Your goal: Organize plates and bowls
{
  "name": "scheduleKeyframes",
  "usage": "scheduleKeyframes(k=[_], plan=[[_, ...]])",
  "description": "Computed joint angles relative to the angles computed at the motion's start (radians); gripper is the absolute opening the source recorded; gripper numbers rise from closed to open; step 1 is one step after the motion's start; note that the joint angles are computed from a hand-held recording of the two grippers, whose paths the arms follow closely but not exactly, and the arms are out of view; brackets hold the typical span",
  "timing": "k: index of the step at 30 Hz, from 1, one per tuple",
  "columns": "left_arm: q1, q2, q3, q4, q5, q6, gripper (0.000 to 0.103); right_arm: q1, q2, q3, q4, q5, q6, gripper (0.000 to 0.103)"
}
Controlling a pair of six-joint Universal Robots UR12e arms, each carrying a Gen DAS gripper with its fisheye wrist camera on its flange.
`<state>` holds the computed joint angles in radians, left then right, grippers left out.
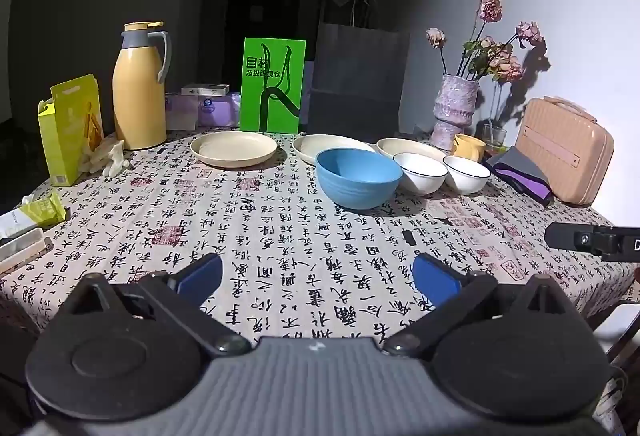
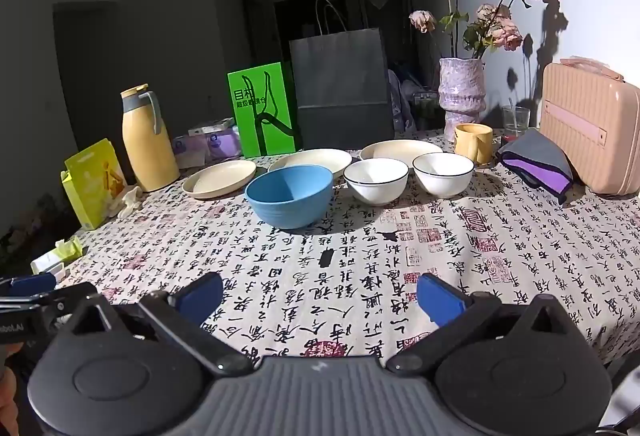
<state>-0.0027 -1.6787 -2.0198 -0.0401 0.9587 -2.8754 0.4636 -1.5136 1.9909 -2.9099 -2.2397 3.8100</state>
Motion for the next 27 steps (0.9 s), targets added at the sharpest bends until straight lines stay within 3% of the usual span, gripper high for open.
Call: scheduleKeyframes(k=[27], plan=[[-0.001, -0.007, 0.01, 0.011, 0.017, -0.036, 0.103, -0.009, 0.002, -0.004, -0.001, 0.008, -0.027, 0.103]])
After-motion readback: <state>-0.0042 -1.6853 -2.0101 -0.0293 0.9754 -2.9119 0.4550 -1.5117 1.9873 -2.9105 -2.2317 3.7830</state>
